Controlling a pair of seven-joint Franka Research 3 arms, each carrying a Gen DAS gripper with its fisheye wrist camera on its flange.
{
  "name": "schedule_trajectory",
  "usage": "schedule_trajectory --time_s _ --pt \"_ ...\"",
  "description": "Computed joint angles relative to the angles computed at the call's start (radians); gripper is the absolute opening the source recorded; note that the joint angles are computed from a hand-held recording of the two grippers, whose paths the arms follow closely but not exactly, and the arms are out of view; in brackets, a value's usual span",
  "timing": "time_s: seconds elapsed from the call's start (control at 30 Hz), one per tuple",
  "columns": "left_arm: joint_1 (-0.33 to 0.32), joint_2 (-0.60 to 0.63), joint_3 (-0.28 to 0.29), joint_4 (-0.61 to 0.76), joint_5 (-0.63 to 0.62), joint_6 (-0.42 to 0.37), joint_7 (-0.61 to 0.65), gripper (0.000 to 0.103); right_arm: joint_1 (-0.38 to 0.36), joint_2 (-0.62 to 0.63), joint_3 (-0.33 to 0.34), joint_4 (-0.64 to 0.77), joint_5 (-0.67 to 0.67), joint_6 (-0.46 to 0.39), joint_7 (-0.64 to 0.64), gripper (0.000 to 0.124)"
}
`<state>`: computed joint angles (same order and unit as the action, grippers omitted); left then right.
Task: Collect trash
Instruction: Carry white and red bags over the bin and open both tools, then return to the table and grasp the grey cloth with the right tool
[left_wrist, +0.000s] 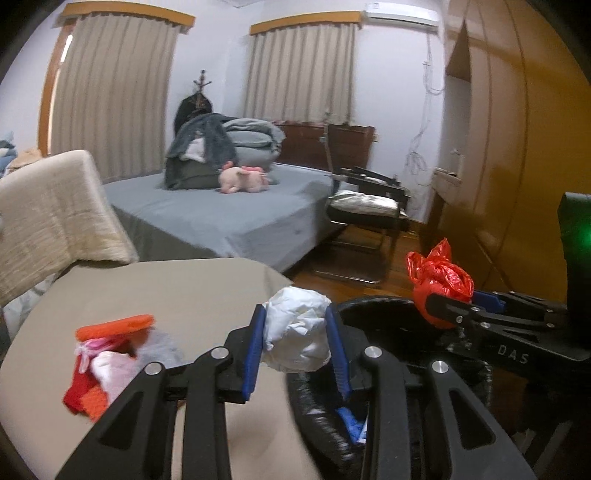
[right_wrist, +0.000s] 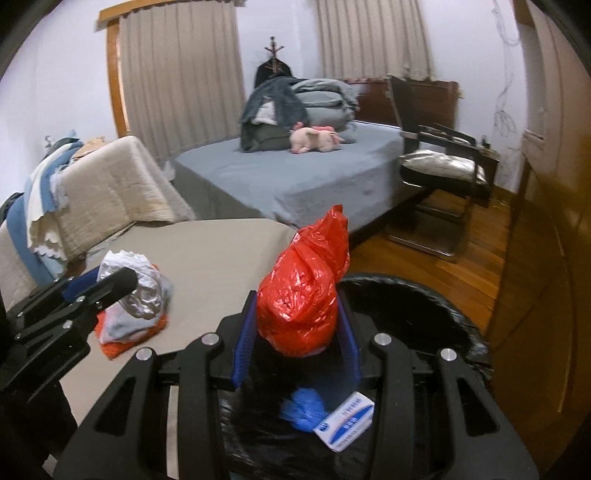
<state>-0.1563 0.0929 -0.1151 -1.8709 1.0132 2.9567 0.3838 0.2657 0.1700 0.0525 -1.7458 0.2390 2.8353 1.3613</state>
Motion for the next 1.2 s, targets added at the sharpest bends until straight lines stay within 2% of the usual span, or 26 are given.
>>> schedule_trajectory --time_s 0.27,0.43,0.53,0.6,0.67,0.7,0.8,0.9,1.03,1.2 --pt "-0.036 0.098 -0.011 0.073 -0.145 0.049 0.167 0.033 -0.015 -0.022 -0.041 -0.053 -0.081 0.011 0.083 0.039" --pt "-0.047 0.165 -0.033 0.114 -0.295 0.069 0.323 0.033 -0.025 -0.017 -0.055 -0.065 -0.13 0.007 0.129 0.04" --pt "-0.049 0.201 -0.048 0.142 -0.387 0.07 0.412 0.039 -0.022 -0.016 -0.072 -0.073 -0.185 0.002 0.183 0.045" --pt "-0.04 0.208 -0.066 0.139 -0.455 0.074 0.473 0.05 -0.019 -0.02 -0.083 -0.082 -0.229 0.003 0.231 0.059" --pt "-0.052 0.207 -0.054 0.13 -0.489 0.08 0.495 0.056 -0.023 -0.022 -0.084 -0.087 -0.247 0.008 0.254 0.068" --pt "-0.061 0.201 -0.041 0.12 -0.494 0.085 0.496 0.062 -0.025 -0.022 -0.085 -0.088 -0.257 0.012 0.264 0.078" --pt "-0.121 0.178 0.038 0.1 -0.435 0.089 0.432 0.071 -0.025 -0.03 -0.092 -0.105 -0.299 0.046 0.314 0.092" --pt "-0.177 0.137 0.122 0.073 -0.293 0.069 0.291 0.084 -0.028 -0.03 -0.082 -0.105 -0.293 0.056 0.321 0.096" --pt "-0.183 0.06 0.163 0.017 -0.104 0.024 0.102 0.092 -0.027 -0.021 -0.059 -0.088 -0.254 0.058 0.294 0.096" --pt "-0.129 -0.04 0.154 -0.069 0.047 -0.043 -0.072 0.096 -0.009 0.015 -0.023 -0.039 -0.185 0.049 0.235 0.097"
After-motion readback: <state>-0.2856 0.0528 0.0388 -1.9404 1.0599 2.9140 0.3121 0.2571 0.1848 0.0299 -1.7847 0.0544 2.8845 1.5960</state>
